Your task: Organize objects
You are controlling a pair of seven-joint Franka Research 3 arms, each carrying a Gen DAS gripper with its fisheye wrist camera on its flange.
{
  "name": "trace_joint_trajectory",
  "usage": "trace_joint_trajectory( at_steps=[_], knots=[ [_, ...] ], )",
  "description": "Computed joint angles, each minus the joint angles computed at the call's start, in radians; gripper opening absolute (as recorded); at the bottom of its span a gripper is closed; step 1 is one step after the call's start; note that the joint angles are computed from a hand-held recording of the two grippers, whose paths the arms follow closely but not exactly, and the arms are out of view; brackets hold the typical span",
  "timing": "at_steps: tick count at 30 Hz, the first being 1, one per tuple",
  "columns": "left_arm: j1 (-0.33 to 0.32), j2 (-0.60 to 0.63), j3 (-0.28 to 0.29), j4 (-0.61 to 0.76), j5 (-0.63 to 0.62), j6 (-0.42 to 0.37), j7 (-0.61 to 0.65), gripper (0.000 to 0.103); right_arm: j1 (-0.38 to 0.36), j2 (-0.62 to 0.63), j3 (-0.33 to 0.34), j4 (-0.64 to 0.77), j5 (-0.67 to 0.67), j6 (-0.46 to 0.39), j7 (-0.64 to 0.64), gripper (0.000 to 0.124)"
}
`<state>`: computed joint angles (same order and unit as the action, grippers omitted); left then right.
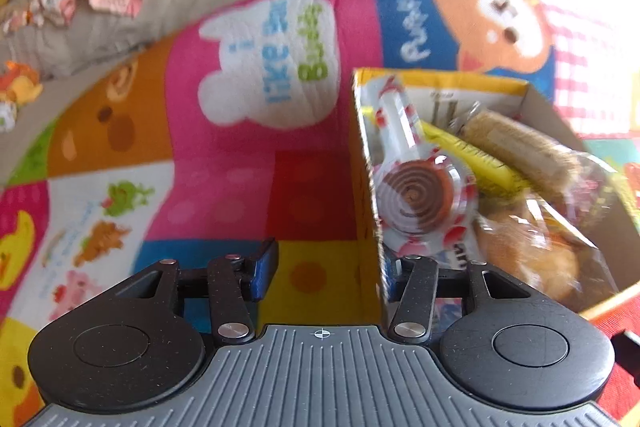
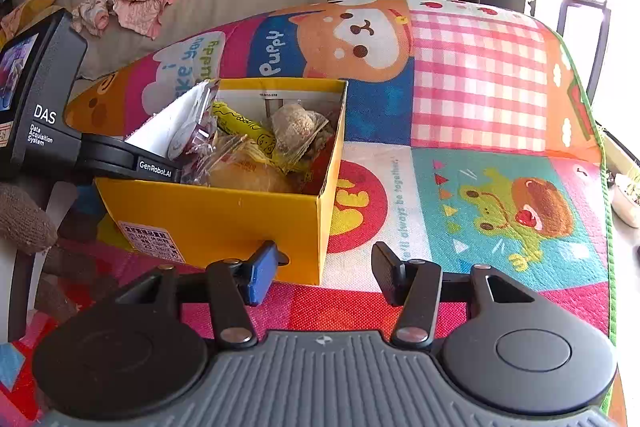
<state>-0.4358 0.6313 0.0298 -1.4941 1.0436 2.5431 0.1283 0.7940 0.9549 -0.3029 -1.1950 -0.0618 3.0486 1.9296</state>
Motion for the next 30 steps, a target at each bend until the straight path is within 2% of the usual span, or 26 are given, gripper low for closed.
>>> trace_joint_trajectory(
  at_steps=[2, 4, 7, 9, 12, 14, 17, 18, 21, 23, 27, 30],
  knots=[
    [-0.058, -0.073, 0.039, -0.086, 0.119, -0.003, -0.108, 0.054, 0.021, -0.072, -0.012, -0.125, -0.004, 0.056, -0.006, 0.068],
    [-0.106, -0.161, 0.049, -0.193, 0.258, -0.029, -0.242, 0.054, 0.069, -0.151, -0.054, -0.279, 0.017, 0.127, 0.000, 0.089],
    [-0.146, -0.286, 0.022, -0.362, 0.419, -0.044, -0.431, 0.054, 0.103, -0.270, -0.056, -0.487, 0.051, 0.184, -0.031, 0.095],
    [-0.155, -0.333, -0.017, -0.452, 0.473, -0.039, -0.497, 0.054, 0.148, -0.319, -0.086, -0.592, 0.084, 0.203, -0.039, 0.102],
    [-0.142, -0.319, -0.090, -0.496, 0.397, -0.045, -0.427, 0.054, 0.222, -0.353, -0.134, -0.698, 0.130, 0.226, -0.059, 0.103],
    [-0.118, -0.298, -0.125, -0.500, 0.365, -0.027, -0.449, 0.054, 0.231, -0.352, -0.131, -0.715, 0.155, 0.225, -0.079, 0.103],
    [-0.105, -0.276, -0.158, -0.488, 0.406, -0.065, -0.529, 0.054, 0.319, -0.315, -0.213, -0.703, 0.217, 0.207, -0.079, 0.103],
    [-0.099, -0.266, -0.167, -0.476, 0.407, -0.077, -0.533, 0.054, 0.328, -0.307, -0.222, -0.688, 0.230, 0.188, -0.088, 0.103],
    [-0.097, -0.246, -0.180, -0.455, 0.427, -0.110, -0.550, 0.055, 0.333, -0.285, -0.232, -0.640, 0.249, 0.137, -0.101, 0.103],
    [-0.100, -0.233, -0.181, -0.443, 0.448, -0.129, -0.574, 0.055, 0.307, -0.274, -0.210, -0.614, 0.246, 0.126, -0.088, 0.103],
    [-0.087, -0.234, -0.184, -0.446, 0.465, -0.108, -0.610, 0.055, 0.337, -0.205, -0.256, -0.574, 0.279, 0.183, -0.052, 0.103],
    [-0.090, -0.226, -0.188, -0.434, 0.450, -0.126, -0.593, 0.055, 0.309, -0.205, -0.224, -0.559, 0.290, 0.186, -0.093, 0.103]
  ],
)
